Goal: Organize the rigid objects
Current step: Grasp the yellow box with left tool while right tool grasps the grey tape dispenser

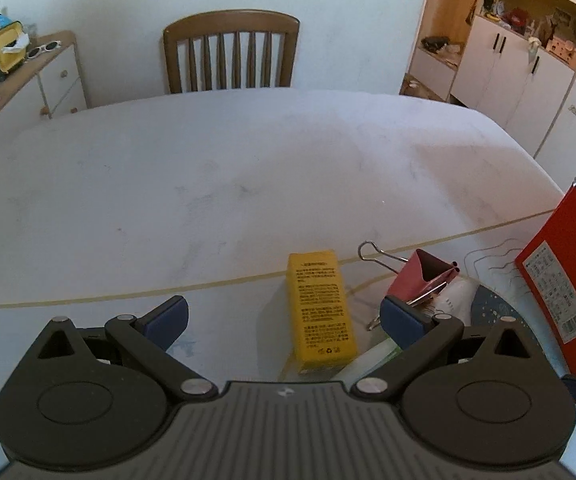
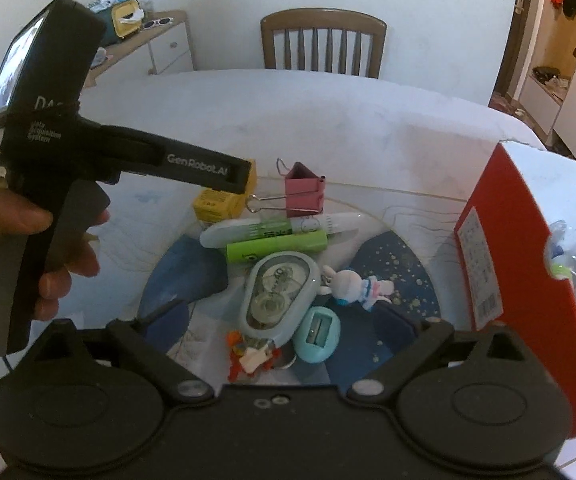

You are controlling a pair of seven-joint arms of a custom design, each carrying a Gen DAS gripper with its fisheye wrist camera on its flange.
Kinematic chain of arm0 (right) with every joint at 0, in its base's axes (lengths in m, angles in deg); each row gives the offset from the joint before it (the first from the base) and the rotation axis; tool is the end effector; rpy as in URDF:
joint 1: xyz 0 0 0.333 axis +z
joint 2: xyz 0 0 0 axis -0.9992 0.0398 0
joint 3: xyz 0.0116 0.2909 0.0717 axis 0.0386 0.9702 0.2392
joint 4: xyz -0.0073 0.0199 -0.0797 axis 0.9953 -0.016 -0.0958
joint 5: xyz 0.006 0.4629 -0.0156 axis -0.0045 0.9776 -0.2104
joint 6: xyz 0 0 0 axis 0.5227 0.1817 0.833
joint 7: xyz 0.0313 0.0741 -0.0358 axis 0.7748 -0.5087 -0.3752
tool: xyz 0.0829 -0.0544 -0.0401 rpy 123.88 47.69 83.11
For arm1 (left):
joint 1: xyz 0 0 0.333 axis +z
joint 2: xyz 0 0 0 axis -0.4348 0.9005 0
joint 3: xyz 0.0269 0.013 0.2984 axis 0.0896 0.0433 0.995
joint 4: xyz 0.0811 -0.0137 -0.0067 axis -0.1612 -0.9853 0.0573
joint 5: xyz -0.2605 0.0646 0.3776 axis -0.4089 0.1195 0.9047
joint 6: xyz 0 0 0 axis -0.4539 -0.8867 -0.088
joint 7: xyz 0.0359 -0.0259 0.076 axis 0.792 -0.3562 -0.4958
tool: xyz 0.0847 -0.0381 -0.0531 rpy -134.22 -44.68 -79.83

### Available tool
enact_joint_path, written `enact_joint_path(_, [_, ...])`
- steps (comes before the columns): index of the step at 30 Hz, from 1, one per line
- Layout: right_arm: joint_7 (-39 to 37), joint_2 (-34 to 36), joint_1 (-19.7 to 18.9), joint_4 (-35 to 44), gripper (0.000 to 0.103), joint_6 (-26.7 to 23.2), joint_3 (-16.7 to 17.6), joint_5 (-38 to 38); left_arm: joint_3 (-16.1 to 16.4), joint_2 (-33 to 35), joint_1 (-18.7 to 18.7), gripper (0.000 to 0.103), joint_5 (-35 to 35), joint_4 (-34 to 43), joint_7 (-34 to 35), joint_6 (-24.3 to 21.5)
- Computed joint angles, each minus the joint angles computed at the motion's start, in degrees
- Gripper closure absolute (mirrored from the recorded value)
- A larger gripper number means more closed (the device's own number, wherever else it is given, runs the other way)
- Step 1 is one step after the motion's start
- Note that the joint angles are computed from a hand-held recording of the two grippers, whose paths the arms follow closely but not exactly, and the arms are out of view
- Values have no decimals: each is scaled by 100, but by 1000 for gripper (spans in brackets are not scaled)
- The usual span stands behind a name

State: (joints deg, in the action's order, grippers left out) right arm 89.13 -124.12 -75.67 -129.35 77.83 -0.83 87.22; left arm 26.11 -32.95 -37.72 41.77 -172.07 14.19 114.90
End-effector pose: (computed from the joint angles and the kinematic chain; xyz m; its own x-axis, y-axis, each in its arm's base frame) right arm 0.4087 0.1201 0.4991 0.5106 -0.8592 -0.0311 -0.6835 -0.3837 -0.6209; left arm 0.4794 -0.1953 0.4764 0.1227 -0.9902 0.0662 -0.7626 -0.1368 -0.6322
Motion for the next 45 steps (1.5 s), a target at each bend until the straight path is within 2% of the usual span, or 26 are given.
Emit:
enact_joint_path(6, [135, 346, -13, 112, 16, 184, 156, -141, -69, 185, 72, 0, 125, 81, -57, 38])
enact_joint_path(9, [239, 495, -34, 168, 23, 242, 218, -232, -116, 239, 134, 1, 254, 103, -157, 60])
enact_joint_path(14, [313, 631, -2, 226, 30, 260, 215, -321, -133, 296, 170, 2, 347, 96, -299, 121])
enact_joint_path(19, [379, 639, 4, 178, 33, 367, 312, -469, -96, 332, 140, 18, 341, 93, -278, 152])
enact_joint_path(21, [393, 643, 5, 156, 36, 425, 331, -526, -62, 343, 111, 29, 297, 83, -213, 173])
enact_joint_path(29, [573, 665, -32, 184, 51, 418, 386, -714, -67, 319, 95, 55, 302, 25, -118, 296])
enact_joint_path(32, [572, 654, -1, 187, 56, 383, 363, -720, -43, 300, 68, 70, 263, -5, -51, 351])
enact_joint_path(45, [425, 324, 39, 94, 58, 333, 190, -525, -82, 80, 38, 73, 262, -86, -83, 222])
